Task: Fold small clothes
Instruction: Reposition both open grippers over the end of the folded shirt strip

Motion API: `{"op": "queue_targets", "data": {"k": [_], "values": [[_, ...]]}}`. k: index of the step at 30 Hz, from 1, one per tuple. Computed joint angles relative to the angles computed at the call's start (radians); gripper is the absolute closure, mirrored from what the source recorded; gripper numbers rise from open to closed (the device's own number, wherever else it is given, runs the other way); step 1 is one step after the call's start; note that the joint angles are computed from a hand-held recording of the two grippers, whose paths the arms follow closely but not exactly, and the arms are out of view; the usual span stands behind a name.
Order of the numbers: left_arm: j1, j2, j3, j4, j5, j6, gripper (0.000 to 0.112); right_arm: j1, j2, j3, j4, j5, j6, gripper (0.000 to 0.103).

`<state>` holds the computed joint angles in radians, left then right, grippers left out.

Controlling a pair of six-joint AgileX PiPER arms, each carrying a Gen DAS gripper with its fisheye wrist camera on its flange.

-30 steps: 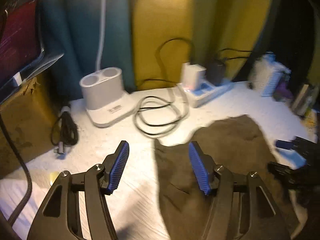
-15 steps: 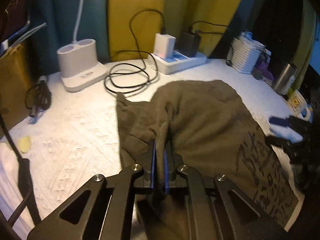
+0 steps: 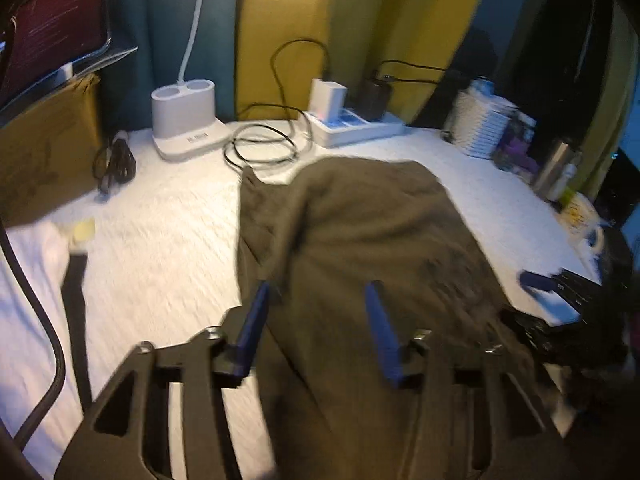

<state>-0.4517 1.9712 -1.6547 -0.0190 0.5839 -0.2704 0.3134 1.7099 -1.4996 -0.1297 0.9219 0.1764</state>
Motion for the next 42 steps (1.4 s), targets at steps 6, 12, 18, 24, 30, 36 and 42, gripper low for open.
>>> {"op": "queue_targets", "data": {"k": [6, 12, 18, 24, 30, 36, 42], "values": [[-0.09, -0.14, 0.239, 0.064, -0.038, -0.135, 0.06, 0.038, -0.104, 0.109, -0.008, -0.002, 0.044, 0.027], [-0.159, -0.201, 0.353, 0.245, -0.028, -0.313, 0.06, 0.096, -0.191, 0.206, -0.034, 0.013, 0.097, 0.027], [-0.154, -0.247, 0.476, 0.276, -0.1, -0.407, 0.06, 0.154, -0.265, 0.283, -0.087, 0.019, 0.181, 0.027], [-0.166, -0.29, 0.584, 0.407, -0.21, -0.517, 0.058, 0.183, -0.322, 0.339, -0.127, 0.015, 0.235, 0.027], [-0.182, -0.312, 0.634, 0.528, -0.235, -0.598, 0.059, 0.197, -0.364, 0.378, -0.14, 0.011, 0.255, 0.027], [-0.155, -0.352, 0.594, 0.37, -0.157, -0.454, 0.06, 0.178, -0.356, 0.346, -0.105, 0.053, 0.22, 0.027], [-0.119, -0.335, 0.493, 0.413, -0.147, -0.427, 0.06, 0.129, -0.327, 0.275, -0.095, 0.077, 0.187, 0.027]]}}
